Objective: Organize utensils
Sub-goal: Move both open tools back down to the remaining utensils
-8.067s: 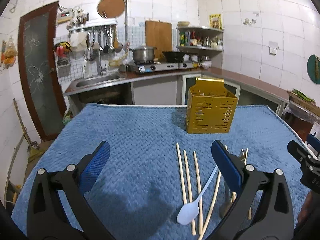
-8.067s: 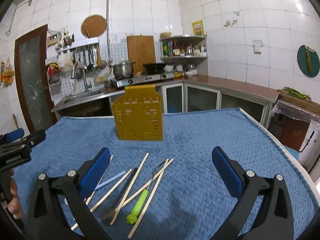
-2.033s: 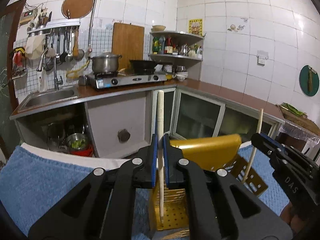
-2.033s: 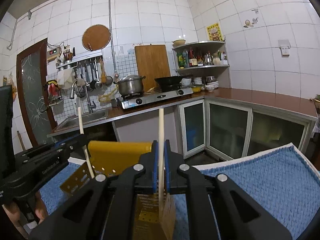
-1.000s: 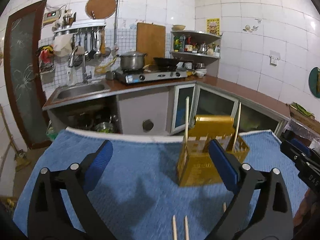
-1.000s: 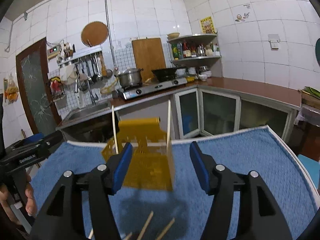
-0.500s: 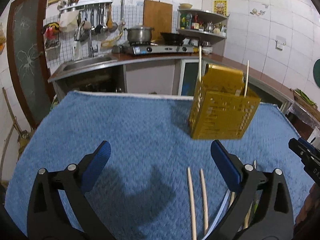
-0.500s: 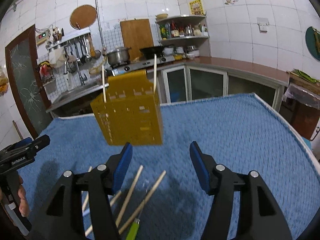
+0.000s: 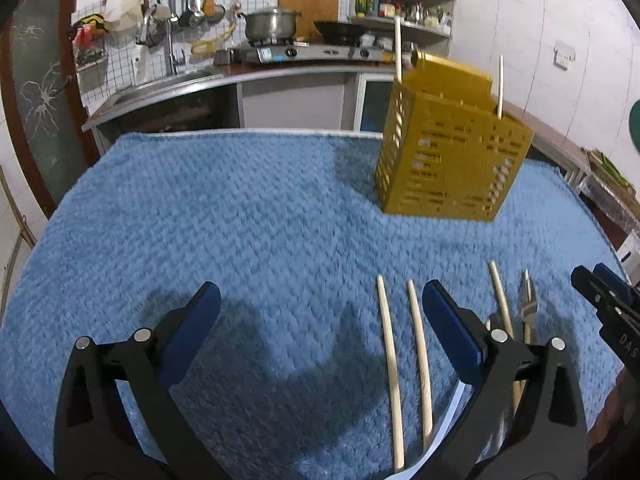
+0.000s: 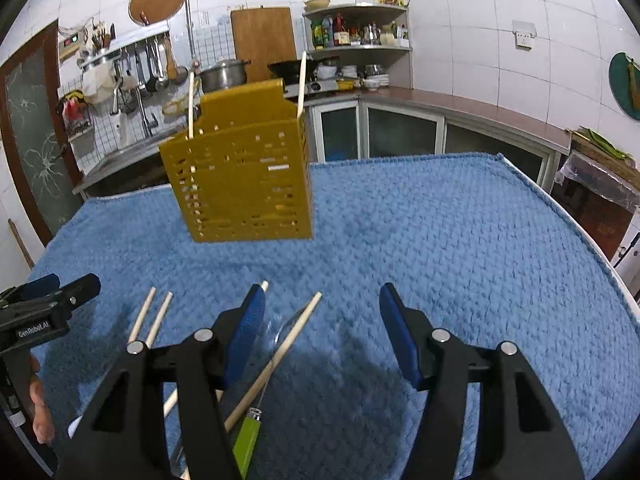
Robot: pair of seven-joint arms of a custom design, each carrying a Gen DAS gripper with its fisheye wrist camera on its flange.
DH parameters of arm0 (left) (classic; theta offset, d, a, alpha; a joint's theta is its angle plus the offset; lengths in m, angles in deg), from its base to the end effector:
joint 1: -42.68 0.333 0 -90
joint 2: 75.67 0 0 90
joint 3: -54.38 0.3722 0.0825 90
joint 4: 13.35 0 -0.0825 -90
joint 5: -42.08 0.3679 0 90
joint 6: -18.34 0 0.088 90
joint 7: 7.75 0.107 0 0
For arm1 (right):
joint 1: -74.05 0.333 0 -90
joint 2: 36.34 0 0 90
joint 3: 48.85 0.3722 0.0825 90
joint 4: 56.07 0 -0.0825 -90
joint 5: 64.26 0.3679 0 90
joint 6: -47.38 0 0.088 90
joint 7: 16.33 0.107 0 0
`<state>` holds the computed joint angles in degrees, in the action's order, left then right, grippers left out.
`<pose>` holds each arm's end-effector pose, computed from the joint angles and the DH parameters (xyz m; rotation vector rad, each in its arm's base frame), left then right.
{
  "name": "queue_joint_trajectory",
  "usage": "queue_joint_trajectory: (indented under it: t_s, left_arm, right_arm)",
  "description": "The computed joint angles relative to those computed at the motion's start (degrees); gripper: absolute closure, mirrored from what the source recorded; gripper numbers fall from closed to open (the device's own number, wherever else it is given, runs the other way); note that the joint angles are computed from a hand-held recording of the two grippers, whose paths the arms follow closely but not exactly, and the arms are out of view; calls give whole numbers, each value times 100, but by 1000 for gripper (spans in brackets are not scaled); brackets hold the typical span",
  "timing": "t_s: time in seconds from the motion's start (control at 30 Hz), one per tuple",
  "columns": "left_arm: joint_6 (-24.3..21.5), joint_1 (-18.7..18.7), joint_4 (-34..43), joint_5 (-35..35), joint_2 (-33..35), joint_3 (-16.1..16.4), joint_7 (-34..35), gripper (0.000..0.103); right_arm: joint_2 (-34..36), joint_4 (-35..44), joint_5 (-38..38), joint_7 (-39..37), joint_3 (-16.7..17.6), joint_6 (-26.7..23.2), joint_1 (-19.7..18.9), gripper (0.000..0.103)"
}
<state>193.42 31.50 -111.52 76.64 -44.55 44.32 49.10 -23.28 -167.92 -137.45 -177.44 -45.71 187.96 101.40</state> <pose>0.6732 -0.2811 0.4263 -1.4993 2.0508 -0.9261 0.5415 0.3161 0.4550 -1.2906 2.0178 -0.9286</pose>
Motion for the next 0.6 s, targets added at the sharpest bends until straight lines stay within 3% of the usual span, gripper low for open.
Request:
queue_joint_trajectory:
  t_s: [0.3,0.43,0.6]
  left_arm:
    - [-842,44,342,-344,226,-287,453,5]
    - [-1102,-52,472,-450,291,-234,520,7]
    - [-1223,53,561,-726,381,-419,790,11]
  right_arm:
    - [271,138,890,-757,-10,218,-133,44]
    - [432,256,1222,-1051,-45,239,-99,44]
    - [539,361,1563,-1439,-77,282,-88,44]
